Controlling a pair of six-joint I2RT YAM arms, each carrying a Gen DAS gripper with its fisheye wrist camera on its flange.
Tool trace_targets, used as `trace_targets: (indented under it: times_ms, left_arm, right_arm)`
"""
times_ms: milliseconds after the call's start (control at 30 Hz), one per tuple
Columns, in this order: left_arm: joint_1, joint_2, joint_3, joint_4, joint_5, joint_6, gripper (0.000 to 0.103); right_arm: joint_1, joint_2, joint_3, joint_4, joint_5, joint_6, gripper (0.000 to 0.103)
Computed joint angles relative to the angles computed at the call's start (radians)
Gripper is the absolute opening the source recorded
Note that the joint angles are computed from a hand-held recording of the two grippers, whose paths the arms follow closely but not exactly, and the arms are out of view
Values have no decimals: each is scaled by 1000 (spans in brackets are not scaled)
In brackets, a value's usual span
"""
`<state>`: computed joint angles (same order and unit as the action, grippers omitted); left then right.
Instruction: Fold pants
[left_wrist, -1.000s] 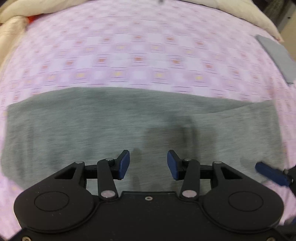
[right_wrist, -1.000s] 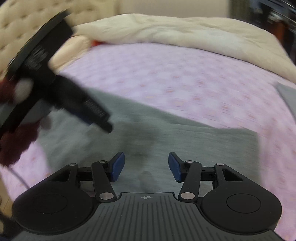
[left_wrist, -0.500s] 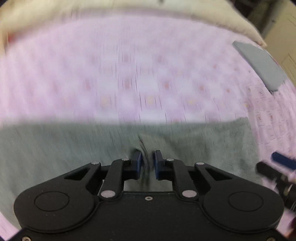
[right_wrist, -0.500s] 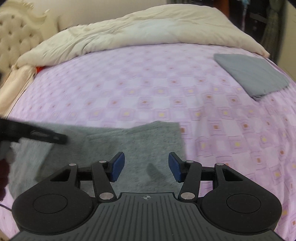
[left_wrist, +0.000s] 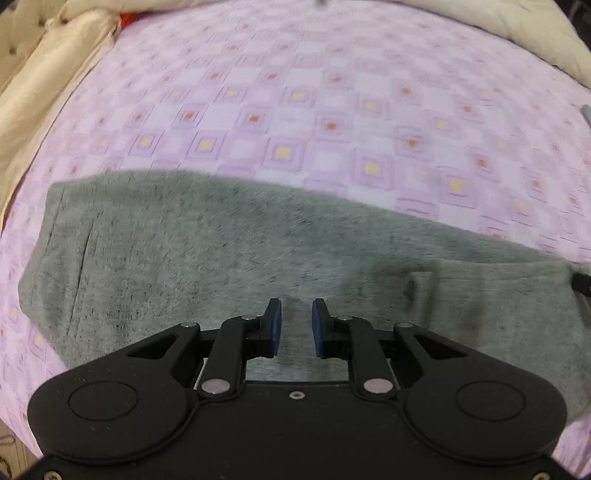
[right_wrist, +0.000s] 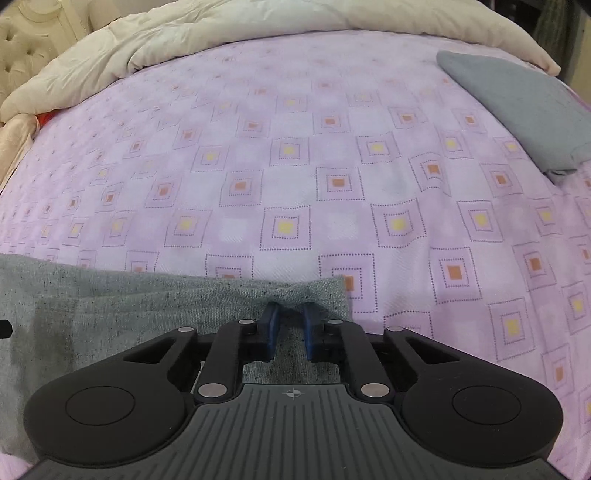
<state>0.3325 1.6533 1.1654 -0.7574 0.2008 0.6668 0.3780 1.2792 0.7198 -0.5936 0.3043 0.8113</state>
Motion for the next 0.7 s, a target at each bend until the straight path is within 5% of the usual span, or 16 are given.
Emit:
trace_targets:
  times_ms: [233, 433, 533, 700]
  left_arm:
    - [-53, -207, -177, -61, 53, 131, 37]
    - [-105, -346, -421, 79, -44, 181, 38]
    - [-140, -372, -414, 72, -98, 149, 38]
    - [-69, -348, -285, -52, -43, 92, 47]
  right_arm:
    - [265, -159, -9, -149, 82, 156, 14]
    - [614, -188, -52, -320, 132, 516, 14]
    - [654, -201, -40, -361, 143, 570, 14]
    - [685, -246, -7, -401, 248, 573, 14]
